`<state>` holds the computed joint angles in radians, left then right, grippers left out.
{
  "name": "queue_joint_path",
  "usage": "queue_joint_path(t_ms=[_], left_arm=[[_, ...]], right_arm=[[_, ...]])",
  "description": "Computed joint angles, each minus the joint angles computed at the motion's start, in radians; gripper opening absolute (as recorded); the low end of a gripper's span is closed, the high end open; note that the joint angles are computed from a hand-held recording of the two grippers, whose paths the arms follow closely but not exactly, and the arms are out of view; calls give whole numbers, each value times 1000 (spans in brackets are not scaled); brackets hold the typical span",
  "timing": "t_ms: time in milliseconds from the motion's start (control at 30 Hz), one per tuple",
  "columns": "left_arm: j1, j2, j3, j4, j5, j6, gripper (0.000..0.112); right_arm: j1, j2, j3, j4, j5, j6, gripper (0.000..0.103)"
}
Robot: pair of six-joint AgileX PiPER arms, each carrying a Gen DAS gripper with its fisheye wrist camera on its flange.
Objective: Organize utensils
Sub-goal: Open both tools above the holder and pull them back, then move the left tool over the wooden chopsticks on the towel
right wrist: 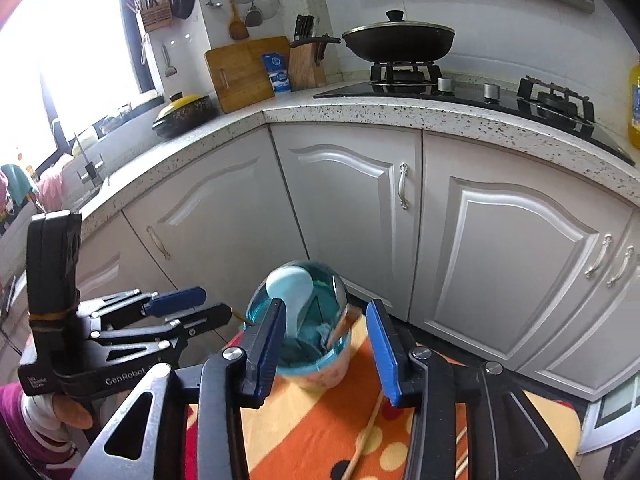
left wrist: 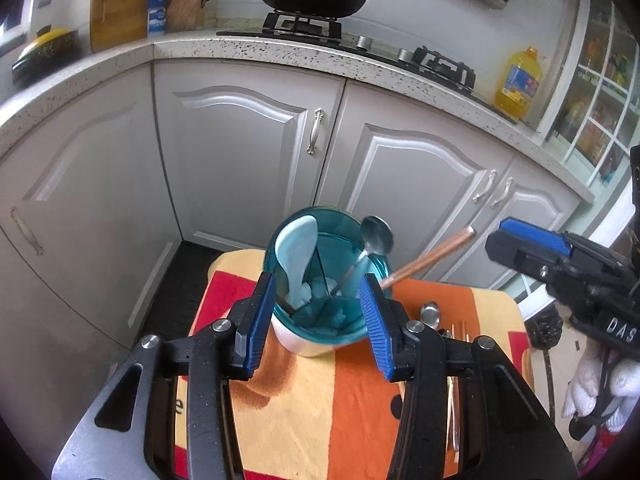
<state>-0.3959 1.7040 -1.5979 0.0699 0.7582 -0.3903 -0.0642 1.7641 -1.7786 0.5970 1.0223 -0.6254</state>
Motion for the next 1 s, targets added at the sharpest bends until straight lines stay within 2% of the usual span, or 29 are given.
queue_joint_path(t_ms=[367,633,867,933,1000], left_arm=[[-127,-50,82,131,-8,-135,43],[-202,-50,109,151,-8,-172,43],[-218,-39,147,86,-28,-145,44],[-217,-31,163,46,-39,-125,51],[-215,-15,172,-2,-47,-97,51]], right_arm=[[-62,-188,304,0,-82,-61,41],[-150,-270,438,13,-86,-112,41],[-270,-298,526,18,-73,-163,42],[-297,-288,547,13,-78,-171,42],[-327,-265,567,10,-80,-180,42]])
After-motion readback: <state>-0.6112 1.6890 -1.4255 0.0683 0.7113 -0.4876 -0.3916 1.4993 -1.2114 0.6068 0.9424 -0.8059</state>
